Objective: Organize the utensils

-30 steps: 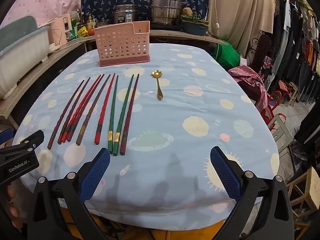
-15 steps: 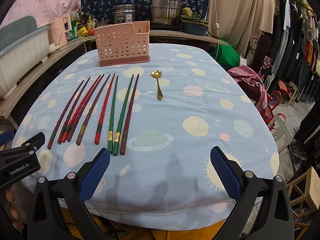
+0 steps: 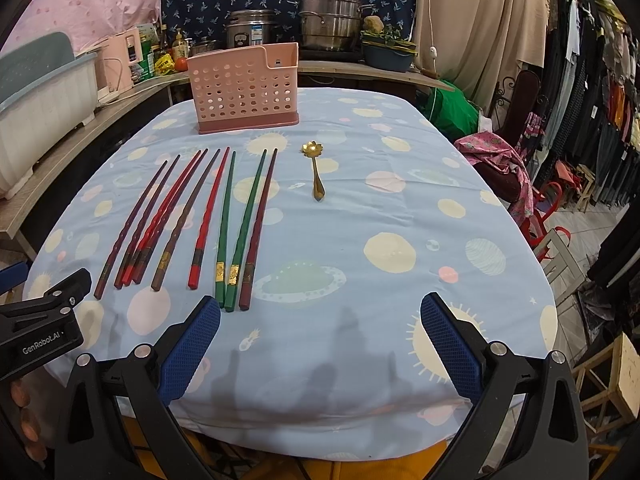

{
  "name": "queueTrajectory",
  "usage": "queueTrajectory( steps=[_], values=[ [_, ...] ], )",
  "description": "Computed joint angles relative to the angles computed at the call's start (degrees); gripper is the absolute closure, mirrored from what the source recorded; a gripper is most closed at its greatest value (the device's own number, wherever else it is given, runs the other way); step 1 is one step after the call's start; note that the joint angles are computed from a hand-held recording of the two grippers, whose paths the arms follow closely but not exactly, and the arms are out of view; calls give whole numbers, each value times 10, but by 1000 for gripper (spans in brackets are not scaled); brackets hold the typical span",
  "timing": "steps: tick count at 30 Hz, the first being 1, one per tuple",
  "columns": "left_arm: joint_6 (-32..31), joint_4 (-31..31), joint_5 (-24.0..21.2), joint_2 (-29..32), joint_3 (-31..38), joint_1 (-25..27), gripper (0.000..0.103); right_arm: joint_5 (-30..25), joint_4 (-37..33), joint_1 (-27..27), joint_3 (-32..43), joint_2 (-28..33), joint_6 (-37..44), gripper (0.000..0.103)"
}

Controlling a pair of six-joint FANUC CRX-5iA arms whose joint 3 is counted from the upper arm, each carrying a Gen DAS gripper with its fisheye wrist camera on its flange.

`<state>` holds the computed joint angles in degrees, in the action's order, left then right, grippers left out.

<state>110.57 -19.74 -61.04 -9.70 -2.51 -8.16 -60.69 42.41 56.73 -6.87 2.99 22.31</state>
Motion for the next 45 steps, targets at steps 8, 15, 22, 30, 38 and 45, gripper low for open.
queueTrajectory(
  steps=[8, 15, 22, 30, 38, 45],
  values=[
    [-1, 0, -1, 0, -1, 2, 7, 0, 0, 0, 0, 0, 0, 7],
    [-4, 3, 1, 0, -3, 6, 7, -1, 0, 0, 1, 1, 0, 7],
    [-4, 2, 0, 0, -3, 6, 7, -1, 1, 0, 1, 1, 0, 7],
    [-6, 4, 1, -1, -4, 7, 7, -1, 1, 1, 1, 1, 0, 7],
    [-7, 4, 1, -2, -6, 9, 7, -1, 1, 1, 1, 2, 0, 7],
    [-8, 5, 1, -2, -7, 10, 7, -1, 1, 1, 1, 2, -1, 7]
  ],
)
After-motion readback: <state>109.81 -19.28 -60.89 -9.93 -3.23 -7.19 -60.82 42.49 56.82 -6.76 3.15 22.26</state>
